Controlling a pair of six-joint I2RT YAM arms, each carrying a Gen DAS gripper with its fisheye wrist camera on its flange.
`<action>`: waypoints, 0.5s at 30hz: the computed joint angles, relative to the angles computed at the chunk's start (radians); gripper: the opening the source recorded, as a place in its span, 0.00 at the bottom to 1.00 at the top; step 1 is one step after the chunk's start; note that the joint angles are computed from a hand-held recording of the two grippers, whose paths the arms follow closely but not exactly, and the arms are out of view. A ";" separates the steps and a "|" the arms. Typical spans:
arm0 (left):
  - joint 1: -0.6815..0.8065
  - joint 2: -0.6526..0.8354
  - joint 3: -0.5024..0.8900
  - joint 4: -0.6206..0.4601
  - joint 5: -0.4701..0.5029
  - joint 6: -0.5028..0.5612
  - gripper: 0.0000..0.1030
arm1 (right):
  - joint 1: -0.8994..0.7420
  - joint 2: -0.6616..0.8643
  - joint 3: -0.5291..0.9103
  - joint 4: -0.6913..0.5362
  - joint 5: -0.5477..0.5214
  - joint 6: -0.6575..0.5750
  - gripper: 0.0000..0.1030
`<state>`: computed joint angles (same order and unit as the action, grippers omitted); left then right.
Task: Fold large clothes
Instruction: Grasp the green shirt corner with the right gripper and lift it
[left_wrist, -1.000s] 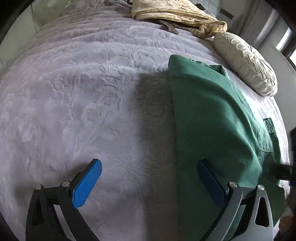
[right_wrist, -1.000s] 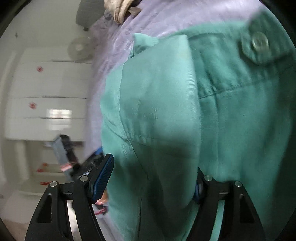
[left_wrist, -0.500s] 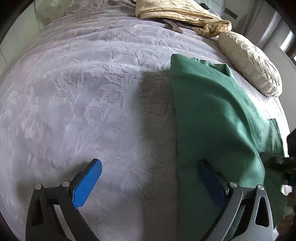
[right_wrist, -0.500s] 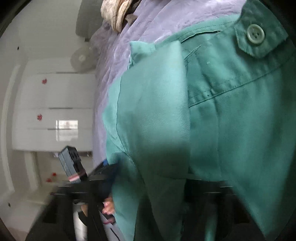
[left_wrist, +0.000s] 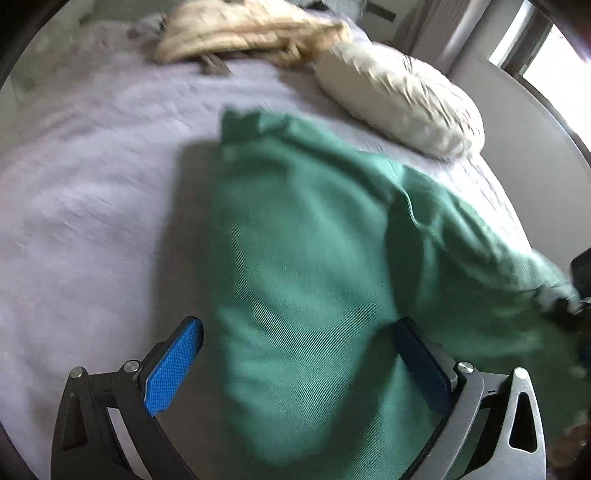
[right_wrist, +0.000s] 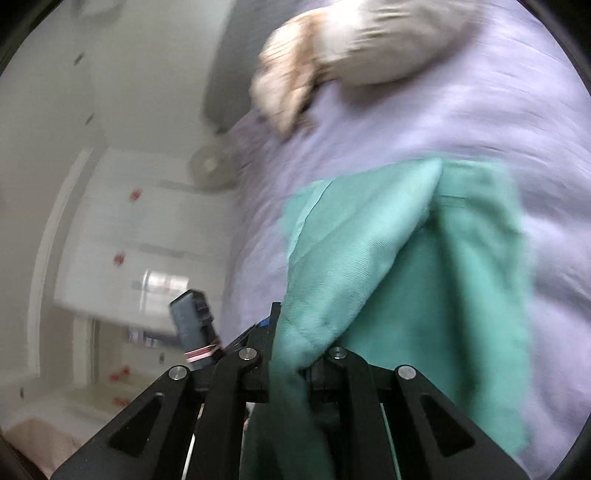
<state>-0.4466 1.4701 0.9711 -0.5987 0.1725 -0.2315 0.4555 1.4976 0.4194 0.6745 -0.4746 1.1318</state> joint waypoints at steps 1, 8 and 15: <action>-0.033 0.019 -0.004 0.017 -0.035 -0.010 1.00 | -0.021 0.003 -0.033 -0.017 0.012 -0.008 0.09; -0.032 -0.021 0.019 -0.036 -0.108 0.051 1.00 | -0.020 0.115 -0.048 -0.077 0.066 -0.016 0.16; 0.090 0.055 0.128 -0.024 -0.148 0.077 1.00 | -0.051 -0.003 0.028 -0.271 0.061 -0.099 0.18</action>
<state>-0.3571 1.5247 1.0987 -0.6230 0.0242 -0.1542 0.4042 1.4946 0.4477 0.4035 -0.4132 1.0331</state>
